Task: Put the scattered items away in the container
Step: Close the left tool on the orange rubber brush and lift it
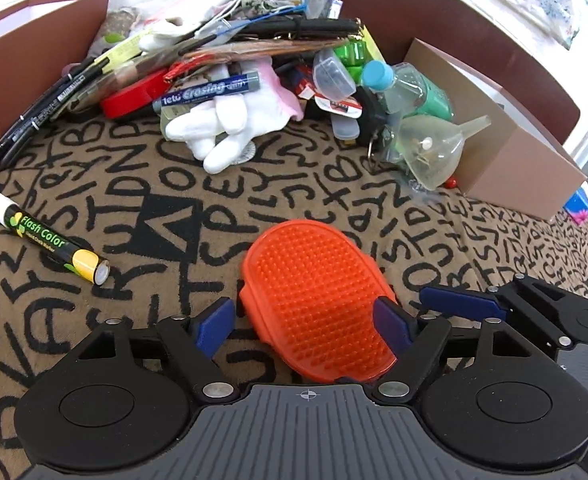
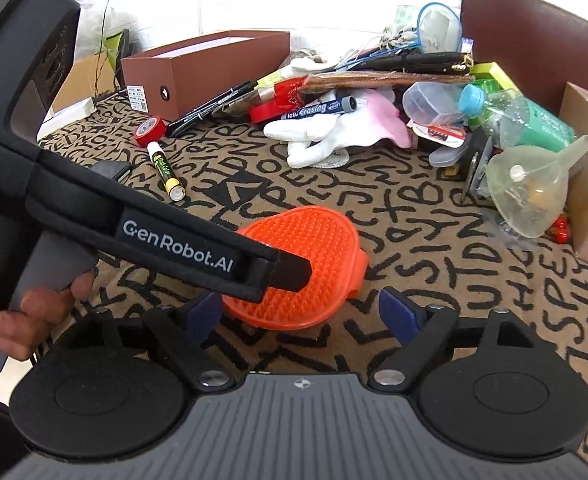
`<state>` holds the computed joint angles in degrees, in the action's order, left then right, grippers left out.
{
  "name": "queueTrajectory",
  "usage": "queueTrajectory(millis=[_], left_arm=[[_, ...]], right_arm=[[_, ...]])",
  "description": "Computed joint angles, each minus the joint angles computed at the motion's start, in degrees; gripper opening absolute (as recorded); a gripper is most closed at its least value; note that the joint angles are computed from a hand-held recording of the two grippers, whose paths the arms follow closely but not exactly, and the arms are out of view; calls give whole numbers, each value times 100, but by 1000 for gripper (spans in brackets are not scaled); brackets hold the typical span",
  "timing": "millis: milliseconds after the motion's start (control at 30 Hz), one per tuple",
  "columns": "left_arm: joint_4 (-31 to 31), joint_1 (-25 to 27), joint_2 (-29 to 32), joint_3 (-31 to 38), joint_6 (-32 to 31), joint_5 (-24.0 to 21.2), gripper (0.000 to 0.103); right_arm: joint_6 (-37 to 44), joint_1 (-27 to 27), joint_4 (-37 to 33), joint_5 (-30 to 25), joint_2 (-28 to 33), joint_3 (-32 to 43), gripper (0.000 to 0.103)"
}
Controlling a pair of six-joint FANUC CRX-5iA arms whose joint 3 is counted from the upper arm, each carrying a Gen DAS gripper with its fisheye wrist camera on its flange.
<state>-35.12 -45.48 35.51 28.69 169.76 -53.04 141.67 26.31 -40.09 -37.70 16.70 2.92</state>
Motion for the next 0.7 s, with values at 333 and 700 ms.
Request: queueTrajectory(millis=[333, 700], left_arm=[[79, 70, 8, -15, -279, 101, 77], [308, 295, -137, -269, -416, 467, 84]], right_arm=[[-292, -33, -70, -317, 308, 347, 89], [-154, -87, -139, -430, 446, 553, 95]])
